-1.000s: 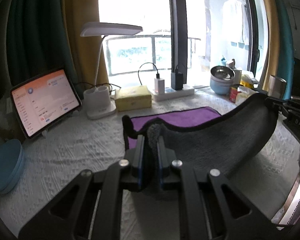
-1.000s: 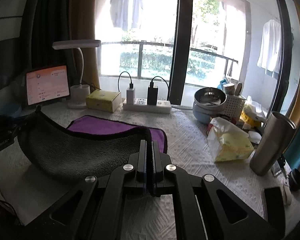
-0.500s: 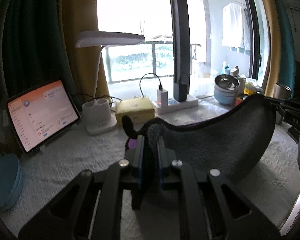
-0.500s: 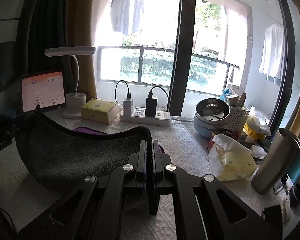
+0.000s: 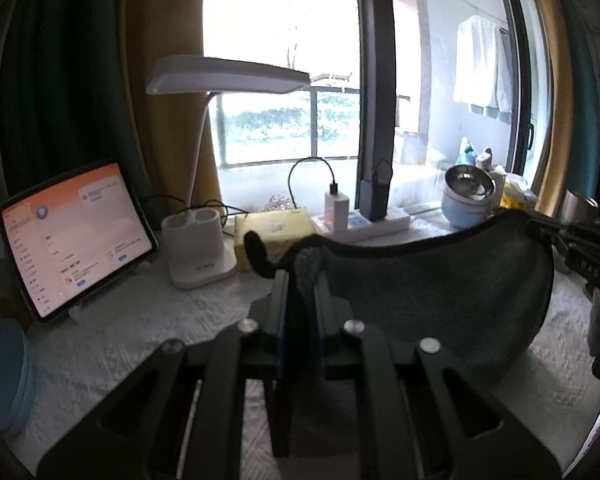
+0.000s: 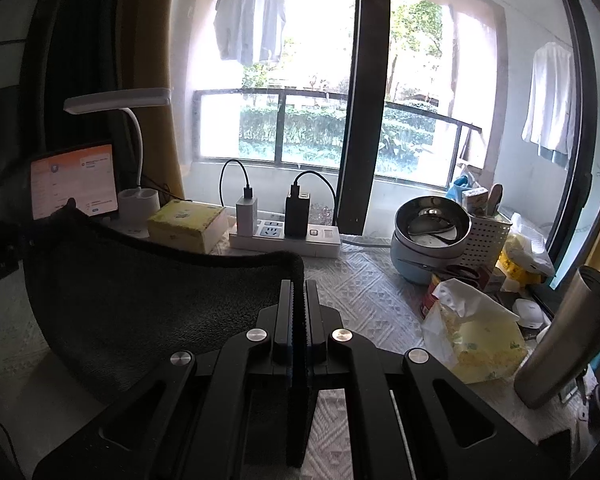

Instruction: Fold towel

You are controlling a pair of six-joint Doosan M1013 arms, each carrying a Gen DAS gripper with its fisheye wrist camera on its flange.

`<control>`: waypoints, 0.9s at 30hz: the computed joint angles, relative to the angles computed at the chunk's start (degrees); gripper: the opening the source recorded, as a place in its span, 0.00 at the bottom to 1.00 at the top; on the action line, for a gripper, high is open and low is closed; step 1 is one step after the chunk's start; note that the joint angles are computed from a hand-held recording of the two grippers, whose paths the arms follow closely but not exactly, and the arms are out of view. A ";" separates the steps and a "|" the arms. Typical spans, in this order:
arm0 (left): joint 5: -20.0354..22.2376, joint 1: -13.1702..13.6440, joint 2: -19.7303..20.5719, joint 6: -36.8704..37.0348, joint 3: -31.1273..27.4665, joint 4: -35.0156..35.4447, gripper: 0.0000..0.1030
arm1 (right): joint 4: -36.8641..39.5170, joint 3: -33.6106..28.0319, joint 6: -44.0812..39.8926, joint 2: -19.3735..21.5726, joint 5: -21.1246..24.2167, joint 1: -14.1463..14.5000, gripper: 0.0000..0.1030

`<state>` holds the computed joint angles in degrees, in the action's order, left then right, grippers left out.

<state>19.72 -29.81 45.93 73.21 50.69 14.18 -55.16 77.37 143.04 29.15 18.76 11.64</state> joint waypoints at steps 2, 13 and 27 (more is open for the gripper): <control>0.50 0.07 0.61 0.36 -1.07 -0.36 0.11 | 1.02 -0.60 -0.96 0.45 -0.20 -0.24 0.04; 4.09 0.22 4.57 3.53 -7.69 -1.53 0.11 | 9.29 -4.62 -9.44 3.23 0.53 -1.28 0.04; 18.25 1.41 14.62 9.60 -26.14 -10.29 0.11 | 18.80 -10.34 -18.83 7.03 3.91 -2.18 0.04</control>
<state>37.96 -28.40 60.54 82.81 24.55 3.89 -36.36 67.02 124.21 36.19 22.66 9.45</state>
